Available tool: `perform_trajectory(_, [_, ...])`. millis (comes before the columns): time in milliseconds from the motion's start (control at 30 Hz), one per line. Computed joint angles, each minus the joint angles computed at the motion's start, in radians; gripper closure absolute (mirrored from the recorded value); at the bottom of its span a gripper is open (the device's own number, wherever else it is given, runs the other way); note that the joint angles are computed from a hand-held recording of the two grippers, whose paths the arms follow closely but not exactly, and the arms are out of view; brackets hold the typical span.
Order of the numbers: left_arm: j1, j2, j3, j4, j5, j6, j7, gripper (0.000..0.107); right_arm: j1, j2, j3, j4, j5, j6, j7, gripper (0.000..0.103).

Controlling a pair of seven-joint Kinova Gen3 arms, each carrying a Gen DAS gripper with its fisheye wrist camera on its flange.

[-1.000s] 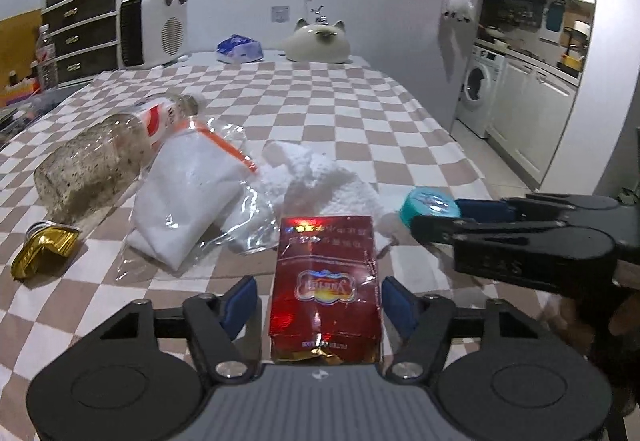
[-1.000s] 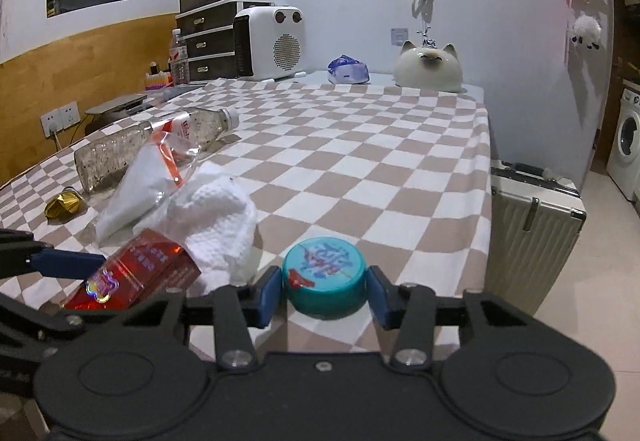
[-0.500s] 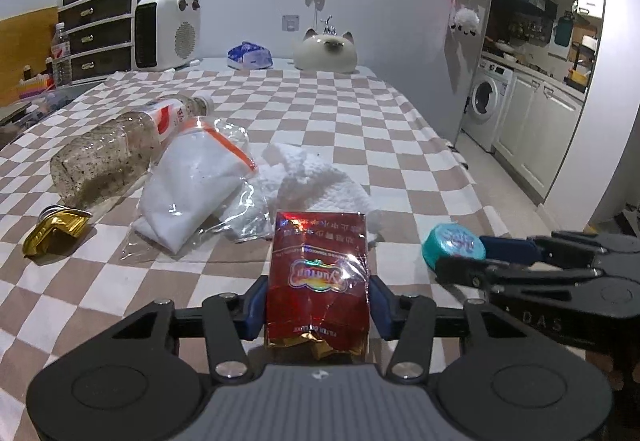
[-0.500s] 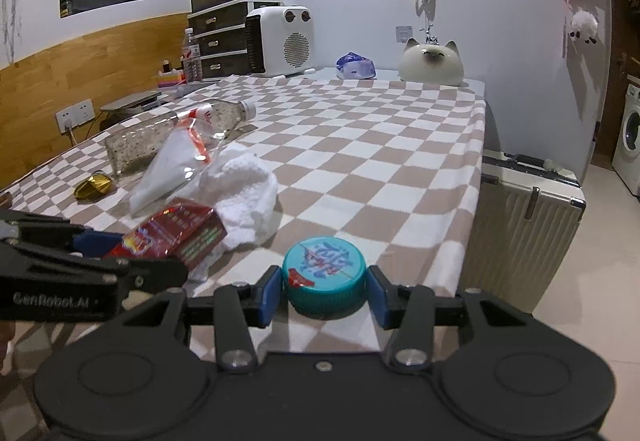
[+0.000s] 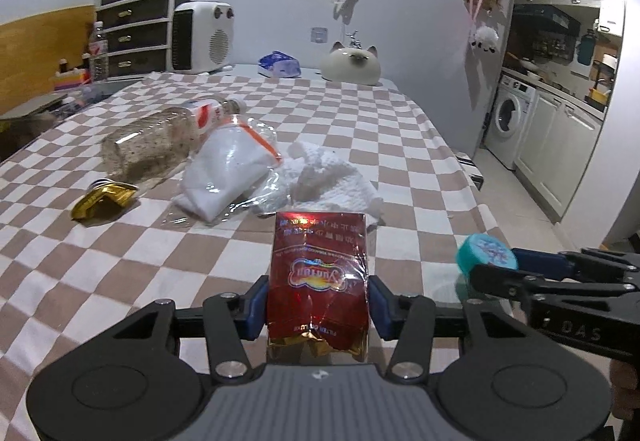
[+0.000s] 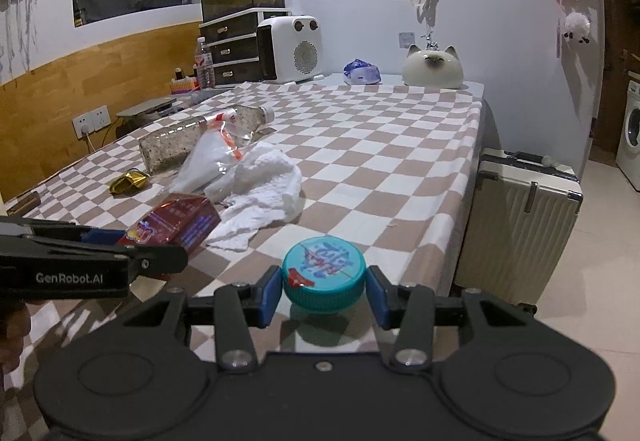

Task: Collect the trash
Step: 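Lift the red packet and teal tin and carry them toward the trash bin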

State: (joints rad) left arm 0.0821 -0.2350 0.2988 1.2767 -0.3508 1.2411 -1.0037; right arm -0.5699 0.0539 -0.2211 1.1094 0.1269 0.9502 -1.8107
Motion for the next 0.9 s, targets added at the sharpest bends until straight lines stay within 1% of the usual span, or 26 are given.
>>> perform_trajectory(133, [-0.008,-0.007,0.045,-0.008,-0.047,0.029,0.041,0.056,0.007,-0.027,-0.001,0.021,0.001,-0.004,-0.013,0.056])
perform_trajectory(333, [-0.010,-0.016,0.099,-0.025,-0.085,0.052,0.088,0.056,0.031,-0.070,-0.008,0.053,-0.008,-0.013,-0.023,0.056])
perform_trajectory(533, [-0.001,0.011,0.193,-0.068,-0.152,0.091,0.151,0.056,0.070,-0.123,-0.010,0.095,-0.035,-0.033,-0.008,0.056])
perform_trajectory(767, [0.089,0.087,0.298,-0.119,-0.268,0.140,0.253,0.056,0.140,-0.195,0.008,0.154,-0.083,-0.035,0.018,0.056])
perform_trajectory(900, [0.162,0.152,0.369,-0.157,-0.368,0.186,0.317,0.056,0.183,-0.240,0.037,0.194,-0.130,-0.036,0.052,0.056])
